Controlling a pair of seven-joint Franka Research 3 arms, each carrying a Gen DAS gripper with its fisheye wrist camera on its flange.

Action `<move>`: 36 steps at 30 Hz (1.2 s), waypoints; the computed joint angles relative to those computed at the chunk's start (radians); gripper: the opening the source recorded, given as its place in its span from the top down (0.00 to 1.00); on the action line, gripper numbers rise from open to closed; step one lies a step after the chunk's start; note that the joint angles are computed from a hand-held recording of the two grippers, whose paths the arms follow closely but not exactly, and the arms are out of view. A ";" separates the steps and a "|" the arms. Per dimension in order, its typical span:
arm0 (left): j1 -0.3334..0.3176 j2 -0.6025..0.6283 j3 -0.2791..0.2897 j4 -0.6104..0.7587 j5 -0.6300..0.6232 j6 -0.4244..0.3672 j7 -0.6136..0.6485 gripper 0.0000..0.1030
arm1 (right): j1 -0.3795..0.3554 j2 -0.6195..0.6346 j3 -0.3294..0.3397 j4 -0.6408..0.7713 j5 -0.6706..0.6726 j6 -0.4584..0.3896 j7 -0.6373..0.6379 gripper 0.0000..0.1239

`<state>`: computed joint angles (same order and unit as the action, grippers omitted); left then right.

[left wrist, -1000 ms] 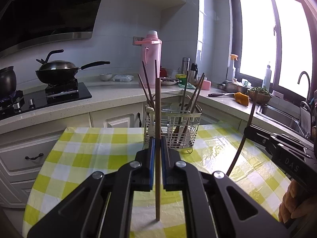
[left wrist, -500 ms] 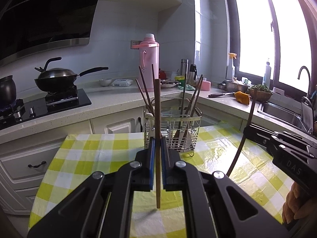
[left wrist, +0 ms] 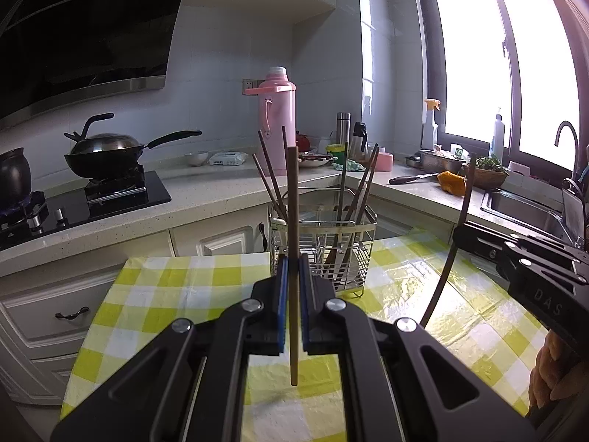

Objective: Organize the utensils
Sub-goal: 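Lift chopstick upright with left tool while right tool raises its chopstick over the rack, then lower both chopsticks into the wire rack and open both tools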

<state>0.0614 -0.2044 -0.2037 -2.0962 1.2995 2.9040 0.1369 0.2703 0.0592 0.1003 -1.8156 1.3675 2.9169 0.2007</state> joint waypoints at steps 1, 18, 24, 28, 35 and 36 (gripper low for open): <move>0.000 0.002 0.001 0.005 -0.002 -0.001 0.006 0.94 | -0.001 0.002 0.000 0.006 0.002 0.000 -0.003 0.95; -0.022 0.090 0.036 0.189 -0.177 -0.006 0.264 0.94 | -0.043 0.129 0.015 0.249 -0.234 -0.050 0.190 0.95; -0.040 0.169 0.066 0.331 -0.356 -0.017 0.454 0.94 | -0.067 0.204 0.037 0.394 -0.377 -0.064 0.312 0.95; -0.060 0.239 0.081 0.462 -0.398 -0.049 0.523 0.94 | -0.073 0.264 0.053 0.503 -0.469 -0.067 0.386 0.95; -0.112 0.401 0.113 0.717 -0.526 -0.103 0.694 0.94 | -0.061 0.459 0.049 0.827 -0.680 -0.156 0.608 0.95; -0.121 0.424 0.119 0.751 -0.542 -0.111 0.716 0.94 | -0.057 0.494 0.047 0.884 -0.713 -0.176 0.644 0.95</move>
